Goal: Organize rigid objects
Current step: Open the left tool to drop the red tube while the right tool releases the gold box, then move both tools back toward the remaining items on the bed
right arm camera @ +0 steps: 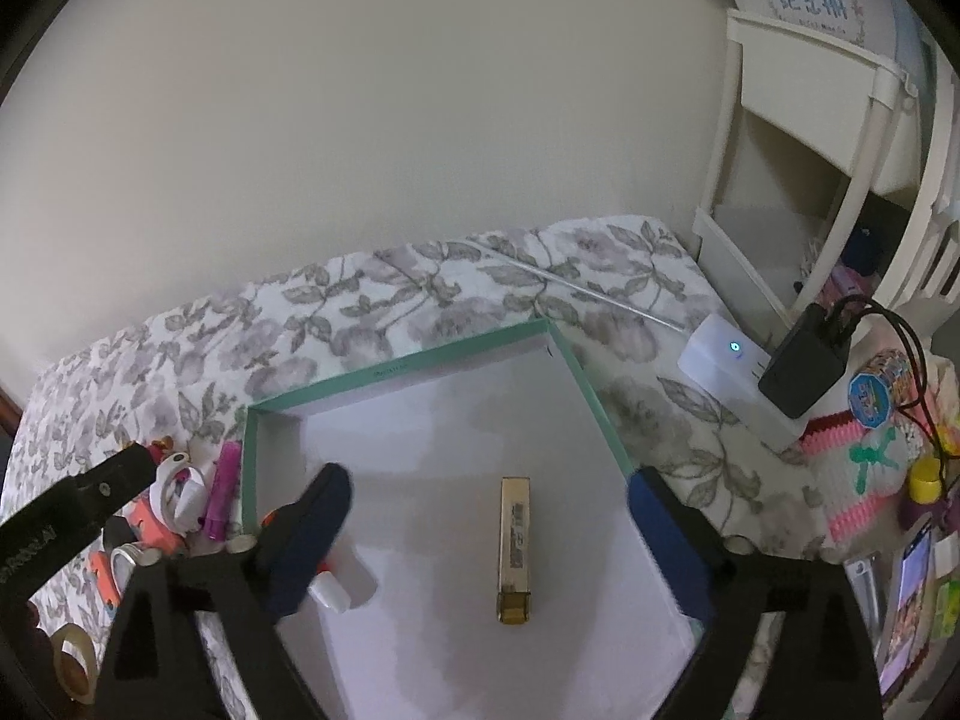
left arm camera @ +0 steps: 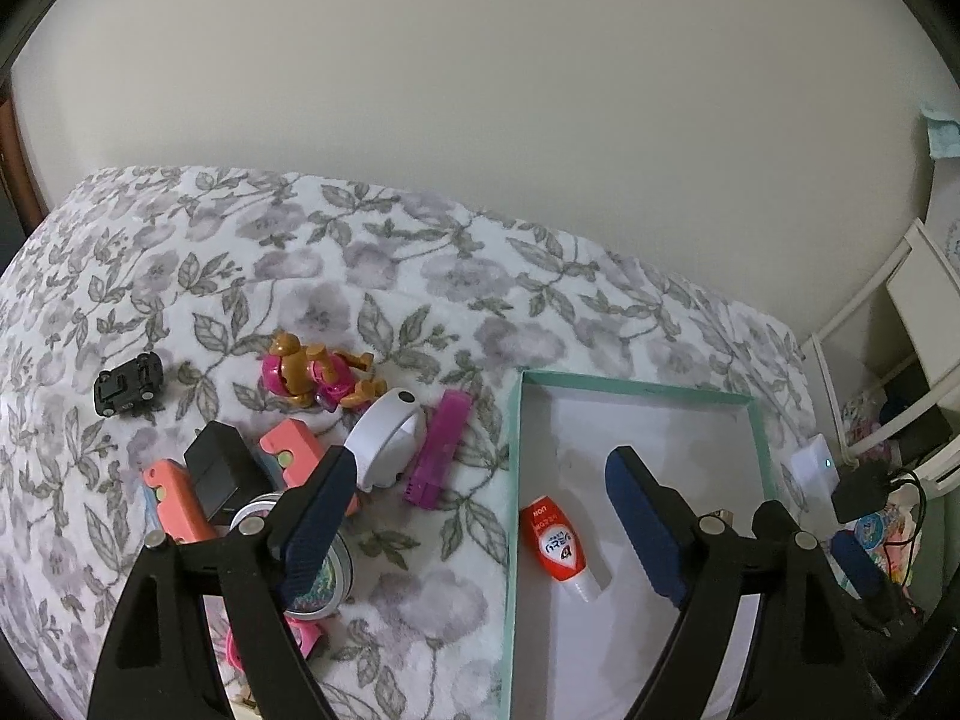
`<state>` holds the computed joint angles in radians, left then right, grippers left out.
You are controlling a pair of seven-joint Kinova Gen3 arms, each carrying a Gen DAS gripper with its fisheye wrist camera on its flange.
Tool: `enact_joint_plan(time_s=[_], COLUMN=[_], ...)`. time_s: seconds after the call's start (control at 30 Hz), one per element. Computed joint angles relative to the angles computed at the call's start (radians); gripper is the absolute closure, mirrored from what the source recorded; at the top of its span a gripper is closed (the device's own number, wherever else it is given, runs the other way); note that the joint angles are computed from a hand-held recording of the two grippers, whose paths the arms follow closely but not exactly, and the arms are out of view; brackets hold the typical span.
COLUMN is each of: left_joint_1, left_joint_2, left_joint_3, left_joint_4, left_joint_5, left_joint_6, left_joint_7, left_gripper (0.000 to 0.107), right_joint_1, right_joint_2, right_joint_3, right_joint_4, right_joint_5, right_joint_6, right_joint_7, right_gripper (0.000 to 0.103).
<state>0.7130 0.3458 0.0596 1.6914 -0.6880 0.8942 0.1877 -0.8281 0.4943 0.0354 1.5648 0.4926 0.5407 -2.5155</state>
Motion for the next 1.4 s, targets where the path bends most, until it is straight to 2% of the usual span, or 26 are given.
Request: enact_joint_plan(time_s=[0.17, 0.43, 0.47, 0.5, 0.53, 0.73, 1.0, 1.13, 1.33, 1.4], left_joint_1=[-0.015, -0.001, 0.002, 0.0, 0.0, -0.008, -0.015, -0.022, -0.059, -0.071], left_joint_2=[-0.019, -0.073, -0.087, -0.097, -0.108, -0.182, -0.252, -0.299, -0.302, -0.298], left_joint_3=[0.0, 0.001, 0.004, 0.011, 0.018, 0.081, 0.179, 0.216, 0.242, 0.236], left_joint_4=[0.026, 0.056, 0.065, 0.07, 0.078, 0.136, 0.156, 0.201, 0.232, 0.254], left_joint_5=[-0.001, -0.055, -0.069, -0.078, -0.09, -0.149, -0.136, -0.095, 0.054, 0.113], left_joint_6=[-0.054, -0.02, -0.007, 0.004, 0.015, 0.097, 0.229, 0.25, 0.288, 0.274], left_joint_7=[0.001, 0.063, 0.084, 0.097, 0.117, 0.239, 0.267, 0.3, 0.251, 0.234], left_gripper=[0.022, 0.021, 0.019, 0.01, 0.005, 0.005, 0.005, 0.005, 0.005, 0.005], right_joint_1=[-0.017, -0.076, -0.079, -0.081, -0.083, -0.116, -0.138, -0.137, -0.17, -0.182], right_joint_2=[-0.002, -0.015, -0.021, -0.027, -0.033, -0.07, -0.131, -0.152, -0.131, -0.114], right_joint_3=[0.014, 0.043, 0.04, 0.036, 0.033, 0.013, -0.055, -0.098, -0.144, -0.157], right_joint_4=[0.011, 0.017, 0.02, 0.023, 0.026, 0.035, 0.047, 0.051, 0.037, 0.037], right_joint_5=[0.03, 0.104, 0.112, 0.119, 0.125, 0.179, 0.247, 0.245, 0.217, 0.2], right_joint_6=[-0.018, -0.018, -0.02, -0.023, -0.026, -0.008, 0.03, 0.038, 0.065, 0.059], right_joint_7=[-0.018, -0.066, -0.072, -0.077, -0.083, -0.117, -0.121, -0.115, -0.064, -0.045], right_gripper=[0.0, 0.0, 0.0, 0.0, 0.0, 0.0, 0.0, 0.0, 0.0, 0.0])
